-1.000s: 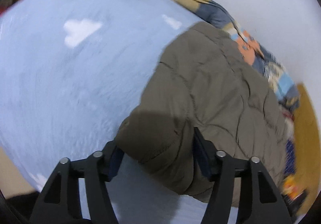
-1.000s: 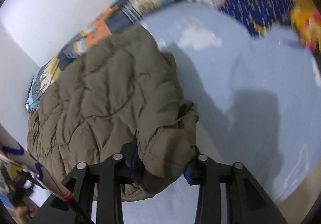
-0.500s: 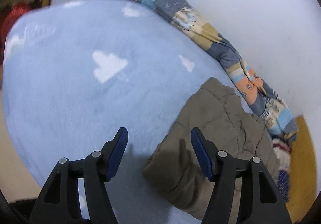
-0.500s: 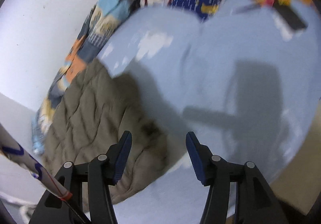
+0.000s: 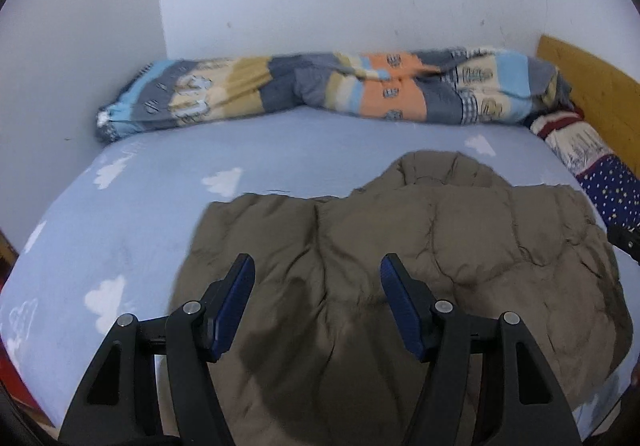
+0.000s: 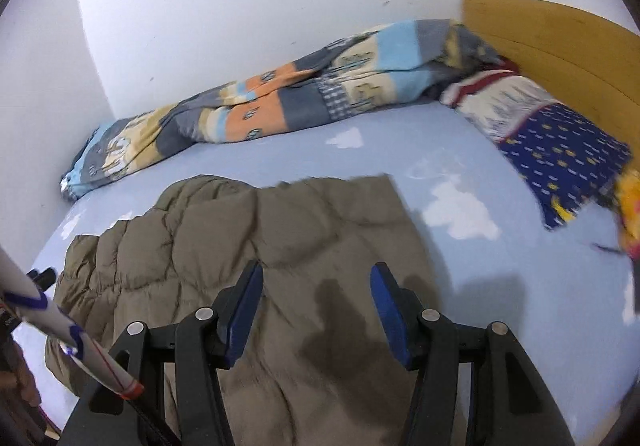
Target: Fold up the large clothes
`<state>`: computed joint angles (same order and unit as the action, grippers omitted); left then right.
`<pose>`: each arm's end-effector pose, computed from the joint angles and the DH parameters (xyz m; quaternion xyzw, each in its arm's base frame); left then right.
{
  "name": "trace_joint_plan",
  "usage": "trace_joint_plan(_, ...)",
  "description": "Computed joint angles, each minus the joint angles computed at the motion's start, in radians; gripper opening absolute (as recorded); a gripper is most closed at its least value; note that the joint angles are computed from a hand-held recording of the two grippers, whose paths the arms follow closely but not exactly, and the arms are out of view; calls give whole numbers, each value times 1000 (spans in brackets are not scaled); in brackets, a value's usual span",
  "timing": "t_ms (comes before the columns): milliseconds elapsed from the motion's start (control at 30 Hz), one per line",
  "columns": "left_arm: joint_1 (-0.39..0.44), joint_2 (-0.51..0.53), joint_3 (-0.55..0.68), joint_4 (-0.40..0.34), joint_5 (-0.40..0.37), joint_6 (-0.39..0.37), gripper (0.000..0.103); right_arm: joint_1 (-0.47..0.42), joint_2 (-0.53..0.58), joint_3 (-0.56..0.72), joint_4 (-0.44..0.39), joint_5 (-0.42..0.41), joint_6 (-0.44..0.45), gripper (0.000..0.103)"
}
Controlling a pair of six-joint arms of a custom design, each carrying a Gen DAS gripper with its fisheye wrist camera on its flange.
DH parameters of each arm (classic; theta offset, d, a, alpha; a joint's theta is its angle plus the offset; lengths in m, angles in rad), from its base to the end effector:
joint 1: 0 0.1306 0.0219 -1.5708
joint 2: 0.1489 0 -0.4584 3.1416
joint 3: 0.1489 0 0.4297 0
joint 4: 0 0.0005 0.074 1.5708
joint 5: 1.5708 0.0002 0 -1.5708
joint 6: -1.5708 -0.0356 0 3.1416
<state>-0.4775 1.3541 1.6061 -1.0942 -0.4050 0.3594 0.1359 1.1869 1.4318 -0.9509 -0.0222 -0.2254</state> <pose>0.4306 -0.2076 0.6153 -0.0175 0.9179 0.0299 0.3953 0.4114 0.0566 0.6093 0.0360 0.9072 0.0852 0.4104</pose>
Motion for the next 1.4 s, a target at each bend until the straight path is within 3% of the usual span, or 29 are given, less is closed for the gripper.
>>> trace_joint_plan(300, 113, 122, 55, -43, 55, 16, 64, 23, 190, 88, -18, 15, 55, 60)
trace_joint_plan(367, 132, 143, 65, -49, 73, 36, 64, 15, 235, 115, -65, 15, 40, 62)
trace_joint_plan(667, 131, 202, 110, -95, 64, 38, 69, 35, 329, 195, -155, 64, 60, 68)
trace_joint_plan(833, 92, 137, 91, -13, 35, 47, 69, 31, 287, 185, -132, 33, 23, 68)
trace_joint_plan(1000, 2, 46, 30, 64, 2, 40, 69, 51, 189, 149, -94, 26, 33, 68)
trace_joint_plan(1167, -104, -26, -50, 47, -71, 42, 69, 83, 83, 67, -91, 7, 25, 68)
trace_joint_plan(1400, -189, -131, -182, -16, -90, 172, 69, 134, -72, -94, -103, 9, -24, 68)
